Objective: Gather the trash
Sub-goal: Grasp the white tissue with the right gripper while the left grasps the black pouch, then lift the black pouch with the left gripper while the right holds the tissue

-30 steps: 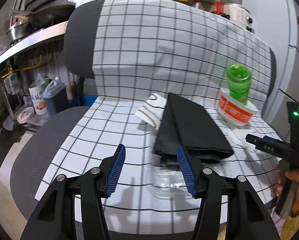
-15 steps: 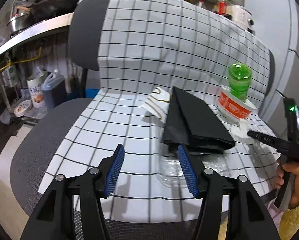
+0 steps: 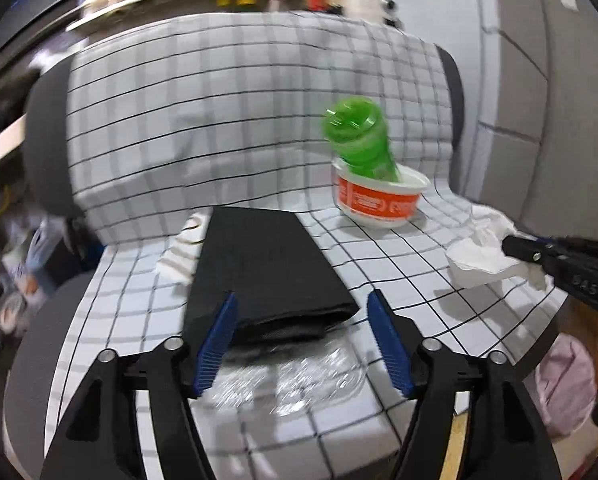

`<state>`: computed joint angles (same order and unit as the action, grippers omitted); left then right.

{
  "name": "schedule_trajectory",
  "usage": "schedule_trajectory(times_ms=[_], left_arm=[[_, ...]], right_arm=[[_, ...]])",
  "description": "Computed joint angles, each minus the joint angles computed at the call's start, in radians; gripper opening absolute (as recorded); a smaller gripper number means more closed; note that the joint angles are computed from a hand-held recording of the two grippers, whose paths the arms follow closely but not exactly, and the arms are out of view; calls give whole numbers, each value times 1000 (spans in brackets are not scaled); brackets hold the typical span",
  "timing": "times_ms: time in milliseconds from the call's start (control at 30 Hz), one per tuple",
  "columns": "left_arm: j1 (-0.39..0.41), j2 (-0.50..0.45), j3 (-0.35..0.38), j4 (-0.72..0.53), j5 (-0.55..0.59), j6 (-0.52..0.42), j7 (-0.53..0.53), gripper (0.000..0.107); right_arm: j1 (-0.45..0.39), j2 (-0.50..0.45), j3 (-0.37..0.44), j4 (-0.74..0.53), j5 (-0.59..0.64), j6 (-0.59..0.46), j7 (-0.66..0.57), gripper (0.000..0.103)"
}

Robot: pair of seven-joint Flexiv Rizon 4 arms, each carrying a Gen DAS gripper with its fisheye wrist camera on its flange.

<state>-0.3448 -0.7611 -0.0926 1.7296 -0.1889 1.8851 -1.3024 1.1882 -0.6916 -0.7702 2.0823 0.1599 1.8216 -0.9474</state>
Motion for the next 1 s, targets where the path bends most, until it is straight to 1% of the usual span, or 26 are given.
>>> schedule_trajectory(times_ms=[67,133,167,200,267,300,333,400,467,533,567,633,700,733,800,833,900,967,1000], left_arm=[[-67,-28,76,-54,-31,-50,24,72],[-98,-52,111,-96,-45,-104,38,77],[-112,-60,128,-107,-48,-116,37,80],[-146,-73,172,-123,-56,-127,33,83],[-221,-99,274,-152,-78,-156,11,83],[-234,-109,295,-164,-85,-173,-2,83],[-229,-111,293,-169,-88,-187,-16,83],[-193,-107,259,-172,-89,-215,-46,84],[-112,-94,163,-161,-75,-225,-56,82],[-26,-83,61,-143,-65,-223,-63,79],[5,-79,24,-133,-59,-213,-66,74],[47,-73,-26,-116,-47,-191,-73,65],[76,-63,-59,-106,-40,-183,-80,48],[100,-59,-87,-99,-36,-179,-81,44],[150,-52,-145,-82,-32,-168,-88,28],[177,-47,-177,-67,-26,-150,-93,26],[210,-38,-217,-42,-9,-103,-107,14],[260,-27,-273,-13,22,-61,-126,13],[310,-23,-329,11,50,-35,-139,13]], right_arm=[[-10,2,14,2,0,8,-2,4],[-34,7,44,1,-1,18,-8,4],[-44,10,57,0,0,20,-11,4],[-49,11,65,1,3,24,-13,4],[-80,17,103,-4,4,34,-20,4],[-91,19,116,-7,4,34,-23,4],[-100,20,127,-9,5,36,-27,4],[-111,22,142,-11,9,44,-36,4],[-115,23,150,-12,15,48,-45,4],[-122,25,159,-13,19,52,-55,4],[-126,26,164,-14,21,53,-59,4],[-129,28,170,-14,29,55,-63,4],[-125,29,167,-12,37,56,-67,4],[-122,29,165,-11,40,56,-69,4],[-113,30,156,-8,46,55,-71,4],[-108,31,153,-7,47,53,-73,4],[-94,30,140,-4,51,51,-75,4],[-86,30,133,-2,48,47,-77,4],[-86,32,135,-2,47,46,-77,4]])
